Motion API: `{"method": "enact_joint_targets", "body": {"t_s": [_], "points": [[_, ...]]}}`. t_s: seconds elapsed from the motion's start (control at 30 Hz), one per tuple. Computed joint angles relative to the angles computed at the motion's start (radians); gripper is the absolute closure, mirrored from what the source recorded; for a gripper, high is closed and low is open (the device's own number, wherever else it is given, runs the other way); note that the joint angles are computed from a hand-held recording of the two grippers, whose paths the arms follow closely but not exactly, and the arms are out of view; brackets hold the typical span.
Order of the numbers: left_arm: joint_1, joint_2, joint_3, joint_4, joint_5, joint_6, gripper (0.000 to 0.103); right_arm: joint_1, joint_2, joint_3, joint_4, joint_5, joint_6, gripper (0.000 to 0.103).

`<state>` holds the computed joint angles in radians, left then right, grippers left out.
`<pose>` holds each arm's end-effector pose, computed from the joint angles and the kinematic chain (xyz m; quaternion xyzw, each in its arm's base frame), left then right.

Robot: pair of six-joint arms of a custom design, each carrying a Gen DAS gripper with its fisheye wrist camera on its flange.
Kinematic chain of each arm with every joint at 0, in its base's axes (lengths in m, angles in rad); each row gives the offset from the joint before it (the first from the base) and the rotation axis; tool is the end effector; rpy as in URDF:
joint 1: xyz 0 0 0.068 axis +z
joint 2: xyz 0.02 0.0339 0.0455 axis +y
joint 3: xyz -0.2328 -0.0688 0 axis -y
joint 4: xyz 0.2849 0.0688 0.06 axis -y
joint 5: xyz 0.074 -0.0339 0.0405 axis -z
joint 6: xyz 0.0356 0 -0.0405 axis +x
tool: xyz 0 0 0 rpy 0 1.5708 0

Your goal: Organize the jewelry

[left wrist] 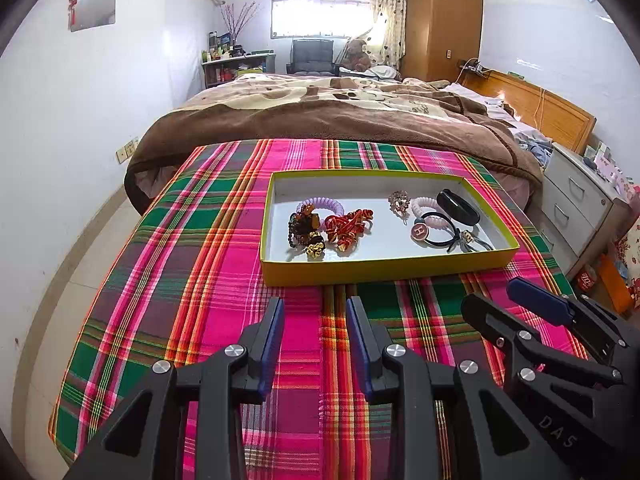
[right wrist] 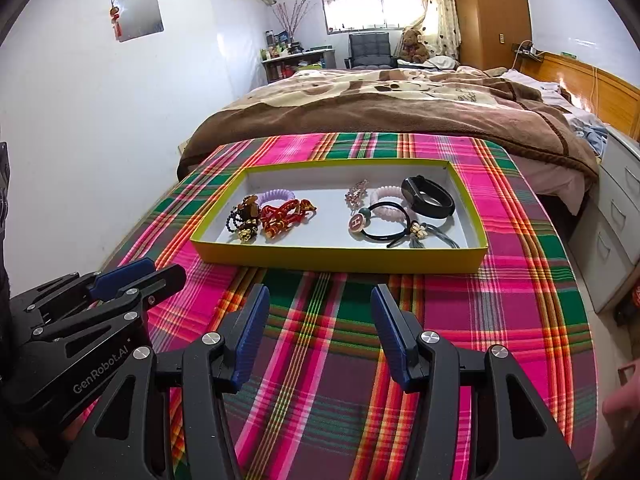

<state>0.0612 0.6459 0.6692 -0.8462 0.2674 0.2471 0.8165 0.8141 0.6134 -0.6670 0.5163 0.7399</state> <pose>0.1914 0.0023 0.2408 0.1341 0.9141 -0.0670 0.3768 0.1629 0.1477 0.2047 0.0531 0.9104 0.0630 0.4054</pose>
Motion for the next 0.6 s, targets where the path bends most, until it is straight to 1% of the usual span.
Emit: {"method": "enact_joint_targets", "body": {"t_s": [0.23,0.6], "points": [[-0.006,-0.016,-0.007,-0.007,-0.010,-0.017,0.072,0.002,-0.003,-0.002,-0.002,0.002,0.003,0.050],[-0.001,-0.013,-0.004,-0.014,0.000,-0.003,0.072,0.001,-0.005,-0.003,-0.002,0.002,0.002,0.050]]}}
